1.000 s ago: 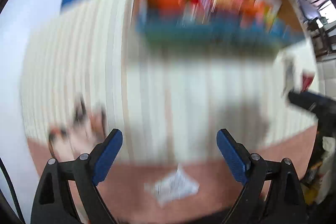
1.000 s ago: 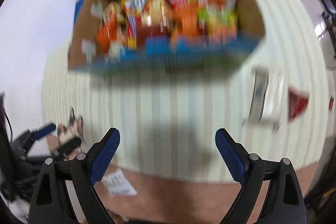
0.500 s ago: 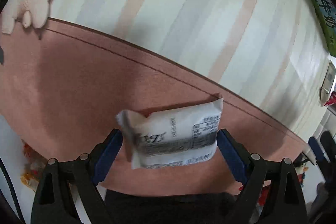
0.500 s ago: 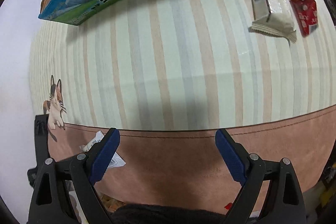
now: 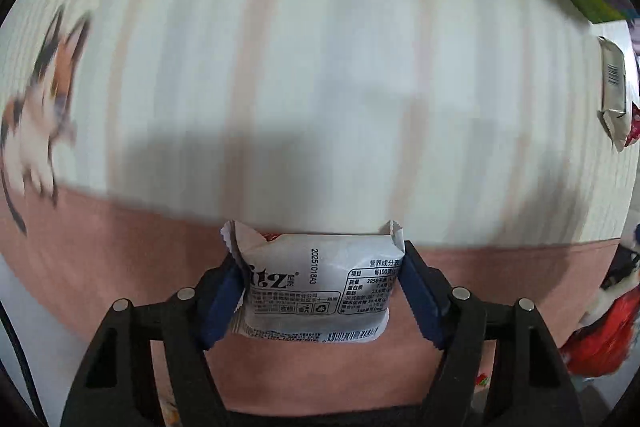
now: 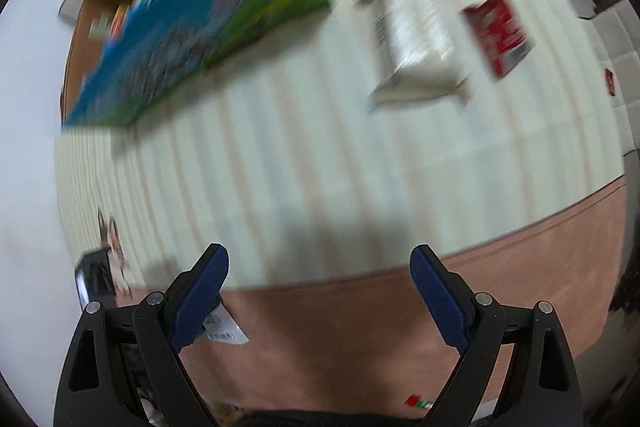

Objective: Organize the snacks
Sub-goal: 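Grasp the white wrapped bar with left tool while right tool grasps red packet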

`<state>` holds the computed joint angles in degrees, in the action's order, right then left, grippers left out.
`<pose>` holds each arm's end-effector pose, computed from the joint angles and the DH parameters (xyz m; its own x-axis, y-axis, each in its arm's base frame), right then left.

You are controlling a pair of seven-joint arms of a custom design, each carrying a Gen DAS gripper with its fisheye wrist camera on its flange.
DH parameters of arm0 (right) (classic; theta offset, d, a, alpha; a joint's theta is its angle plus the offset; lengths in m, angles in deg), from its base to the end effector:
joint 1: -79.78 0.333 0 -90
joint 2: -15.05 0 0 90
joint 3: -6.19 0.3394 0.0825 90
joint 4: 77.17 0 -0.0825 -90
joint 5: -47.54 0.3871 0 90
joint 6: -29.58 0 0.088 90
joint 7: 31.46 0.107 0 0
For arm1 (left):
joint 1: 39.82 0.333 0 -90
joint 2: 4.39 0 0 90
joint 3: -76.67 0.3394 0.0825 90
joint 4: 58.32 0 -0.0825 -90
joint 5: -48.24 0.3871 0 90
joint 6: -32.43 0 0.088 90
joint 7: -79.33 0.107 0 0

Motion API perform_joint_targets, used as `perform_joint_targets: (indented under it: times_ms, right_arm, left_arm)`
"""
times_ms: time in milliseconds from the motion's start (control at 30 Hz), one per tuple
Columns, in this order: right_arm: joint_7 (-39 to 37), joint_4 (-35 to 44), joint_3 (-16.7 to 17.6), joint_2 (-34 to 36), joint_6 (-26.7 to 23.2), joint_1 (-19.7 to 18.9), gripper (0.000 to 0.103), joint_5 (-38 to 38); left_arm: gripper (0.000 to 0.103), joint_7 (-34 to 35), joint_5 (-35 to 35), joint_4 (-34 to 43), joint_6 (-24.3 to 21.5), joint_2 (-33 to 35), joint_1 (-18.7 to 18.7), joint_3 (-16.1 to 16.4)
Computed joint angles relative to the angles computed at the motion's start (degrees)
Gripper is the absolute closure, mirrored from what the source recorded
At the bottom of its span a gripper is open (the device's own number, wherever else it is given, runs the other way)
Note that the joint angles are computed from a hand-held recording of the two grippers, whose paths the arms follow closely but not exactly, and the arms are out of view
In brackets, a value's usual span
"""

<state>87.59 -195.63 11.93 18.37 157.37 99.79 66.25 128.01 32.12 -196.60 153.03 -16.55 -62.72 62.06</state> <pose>0.5131 0.2576 0.4377 -0.2430 -0.9286 -0.2803 -0.9700 0.2332 0.0684 0.3477 -0.2851 0.4034 0.2336 -0.9707 0.0556 -0.9557 -0.2187 0.1970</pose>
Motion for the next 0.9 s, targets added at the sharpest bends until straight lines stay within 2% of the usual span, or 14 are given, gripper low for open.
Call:
perform_joint_targets:
  times_ms: [100, 200, 267, 433, 633, 700, 733, 800, 833, 900]
  right_arm:
    - [1.66, 0.87, -2.02, -0.22, 0.98, -2.0, 0.009, -4.34]
    - [3.18, 3.49, -3.92, 1.33, -0.31, -4.21, 0.009, -11.43]
    - [2.85, 4.84, -4.95, 2.74, -0.64, -5.75, 0.009, -13.54]
    - [-1.81, 7.74, -6.15, 6.57, -1.7, -8.95, 0.009, -12.01]
    - [-3.95, 9.01, -6.22, 10.58, -1.01, -9.81, 0.012, -9.36]
    - [-4.76, 9.04, -6.17, 11.42, -0.69, -10.04, 0.016, -8.14]
    - [-5.22, 9.01, -6.09, 11.8, -0.38, -10.13, 0.019, -7.43]
    - [-5.8, 9.36, -6.11, 12.52, -0.44, -10.06, 0.03, -7.12]
    - [-6.14, 9.4, -6.17, 12.79, -0.44, -10.05, 0.04, -7.08]
    - [-5.99, 9.11, -6.43, 12.99, 0.1, -9.54, 0.044, -8.27]
  left_arm:
    - [0.031, -0.86, 3.23, 6.12, 0.25, 5.74, 0.28, -0.88]
    - [0.031, -1.83, 5.58, 11.72, 0.28, 10.77, 0.57, -1.56]
    - [0.031, -2.54, 7.3, 14.73, -0.08, 13.38, 0.62, -2.06]
    - [0.031, -4.94, 10.84, 21.81, -1.68, 19.05, 0.21, -3.12]
    - [0.031, -5.67, 11.82, 23.76, -2.88, 20.37, 0.21, -3.48]
    - [0.031, -8.14, 12.43, 27.74, -4.67, 22.29, -0.93, -4.11]
    - [0.031, -8.29, 12.15, 27.42, -5.04, 21.99, -0.95, -4.19]
    - [0.031, -10.04, 12.62, 28.7, -4.55, 23.84, -1.98, -4.66]
    - [0.031, -8.93, 12.31, 27.3, -4.01, 23.03, -1.37, -4.38]
    - [0.031, -6.88, 11.84, 24.93, -3.06, 21.61, -0.29, -3.83]
